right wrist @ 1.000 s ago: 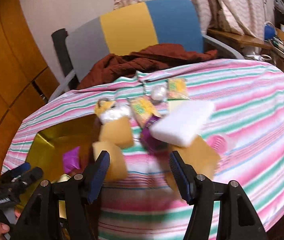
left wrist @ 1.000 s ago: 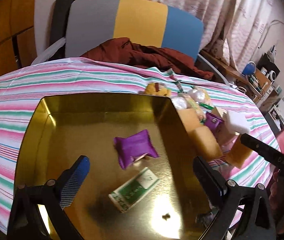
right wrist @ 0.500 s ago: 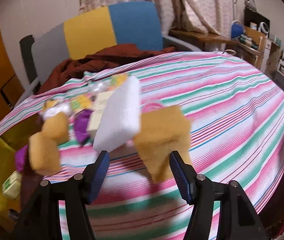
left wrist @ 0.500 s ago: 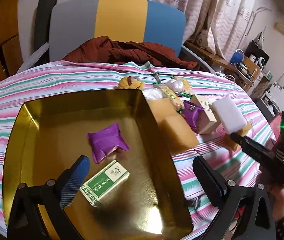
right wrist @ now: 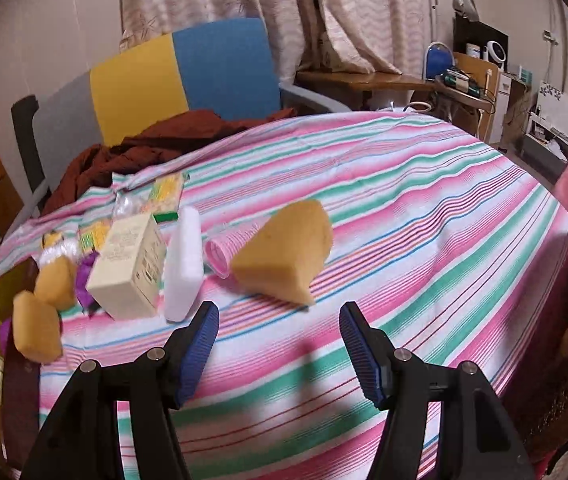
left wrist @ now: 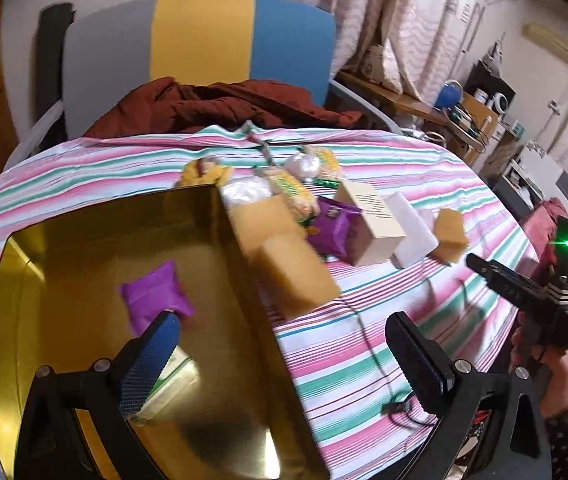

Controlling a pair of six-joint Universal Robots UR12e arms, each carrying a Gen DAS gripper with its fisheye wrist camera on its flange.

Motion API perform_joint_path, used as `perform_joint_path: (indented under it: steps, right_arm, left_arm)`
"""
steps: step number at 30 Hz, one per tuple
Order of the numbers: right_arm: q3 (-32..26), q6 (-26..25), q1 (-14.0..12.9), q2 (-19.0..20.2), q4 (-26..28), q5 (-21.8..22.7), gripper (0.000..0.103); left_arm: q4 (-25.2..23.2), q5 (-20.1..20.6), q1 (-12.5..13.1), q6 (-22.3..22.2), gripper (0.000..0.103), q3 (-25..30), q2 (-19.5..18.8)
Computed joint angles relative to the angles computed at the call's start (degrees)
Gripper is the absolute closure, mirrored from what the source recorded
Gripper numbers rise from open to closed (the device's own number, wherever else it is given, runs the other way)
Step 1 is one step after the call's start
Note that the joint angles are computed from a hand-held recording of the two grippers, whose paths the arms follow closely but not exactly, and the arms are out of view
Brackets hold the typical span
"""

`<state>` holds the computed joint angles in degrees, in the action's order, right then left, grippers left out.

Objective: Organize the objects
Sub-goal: 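Grasp a yellow sponge with the right gripper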

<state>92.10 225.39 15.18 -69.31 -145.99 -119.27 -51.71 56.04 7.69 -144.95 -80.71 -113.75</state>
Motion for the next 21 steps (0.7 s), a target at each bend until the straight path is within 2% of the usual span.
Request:
perform_joint_path:
  steps: [7, 14, 17, 19, 21]
  right_arm:
    - [0.5, 2.1, -1.8, 0.8, -4.5, 3.8, 0.039]
    - [1.9, 10.8, -6.6, 1.9, -11.3, 13.7, 0.039]
    - [3.3, 12.8, -7.5, 2.1, -15.2, 16.8, 0.04]
    - [3.9, 12.0, -7.6, 1.8, -16.4, 17.1, 0.049]
    - [4.8, 11.1, -7.3, 1.3, -17.6, 16.5, 0.053]
  left_arm:
    - [-1.5, 0.2, -1.8, 2.4, 0.0, 0.6, 0.0]
    - [-2.1, 0.7, -3.3, 4.7, 0.0, 0.5, 0.2]
    - [-2.6, 1.4, -3.9, 5.7, 0.0, 0.7, 0.1]
    - [-3.0, 1.6, -4.3, 6.0, 0.0, 1.0, -0.1]
    - [-3.3, 1.5, -4.6, 6.0, 0.0, 1.4, -0.4]
